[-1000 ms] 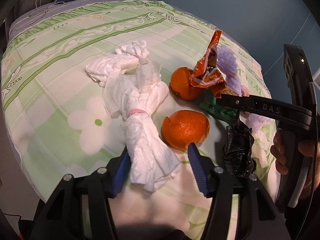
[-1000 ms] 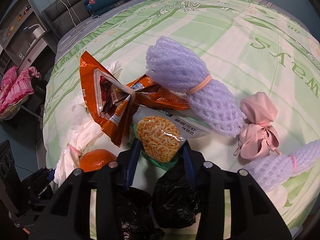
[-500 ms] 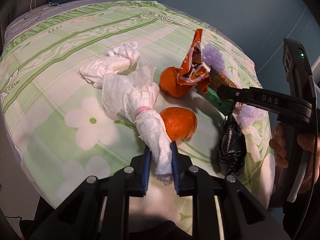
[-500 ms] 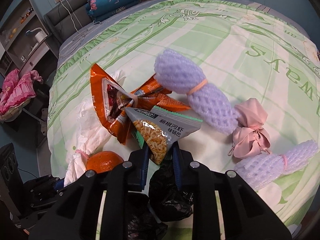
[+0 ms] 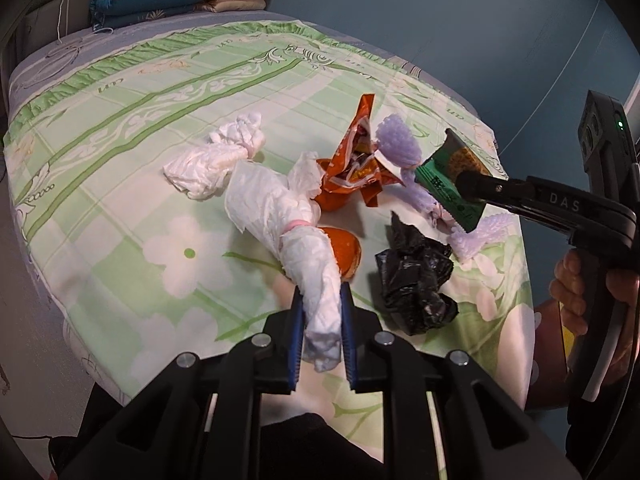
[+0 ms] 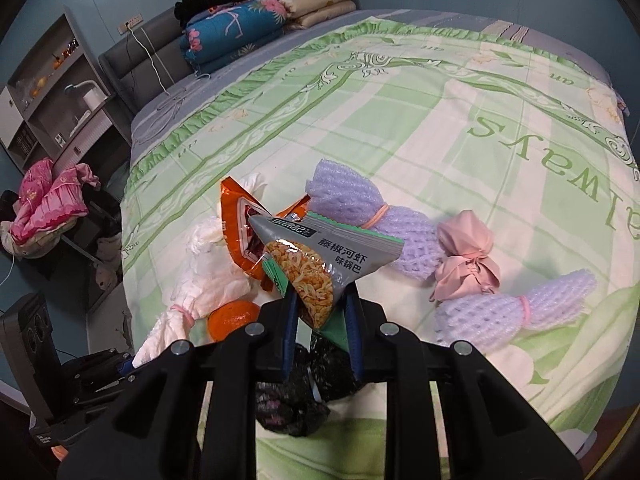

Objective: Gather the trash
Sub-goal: 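Carry the tissue in the left tool while the right tool carries the snack bag to the bin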

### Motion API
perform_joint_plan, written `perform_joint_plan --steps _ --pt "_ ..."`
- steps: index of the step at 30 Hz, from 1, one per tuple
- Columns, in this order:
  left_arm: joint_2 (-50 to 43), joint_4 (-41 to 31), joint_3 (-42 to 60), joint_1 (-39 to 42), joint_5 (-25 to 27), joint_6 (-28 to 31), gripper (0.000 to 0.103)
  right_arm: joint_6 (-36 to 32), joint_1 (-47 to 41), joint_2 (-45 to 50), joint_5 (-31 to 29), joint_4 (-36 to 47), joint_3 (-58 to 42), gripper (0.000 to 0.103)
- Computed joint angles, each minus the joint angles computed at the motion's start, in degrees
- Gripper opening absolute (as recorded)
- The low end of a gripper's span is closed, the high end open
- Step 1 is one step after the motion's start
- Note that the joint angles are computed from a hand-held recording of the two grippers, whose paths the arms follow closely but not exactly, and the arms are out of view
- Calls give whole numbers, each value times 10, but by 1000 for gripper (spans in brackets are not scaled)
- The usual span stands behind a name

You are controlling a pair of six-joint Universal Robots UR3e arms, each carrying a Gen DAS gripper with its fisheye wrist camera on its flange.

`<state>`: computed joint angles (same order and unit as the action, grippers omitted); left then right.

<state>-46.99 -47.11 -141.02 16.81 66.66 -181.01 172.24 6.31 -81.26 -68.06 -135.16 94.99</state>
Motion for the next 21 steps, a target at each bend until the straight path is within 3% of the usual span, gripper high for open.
perform_joint_plan --steps 10,21 --pt "59 -52 38 -24 22 -25 11 -32 -56 -131 46 32 74 21" --pt "78 -69 97 -97 76 -63 11 -109 -161 -307 116 149 135 21"
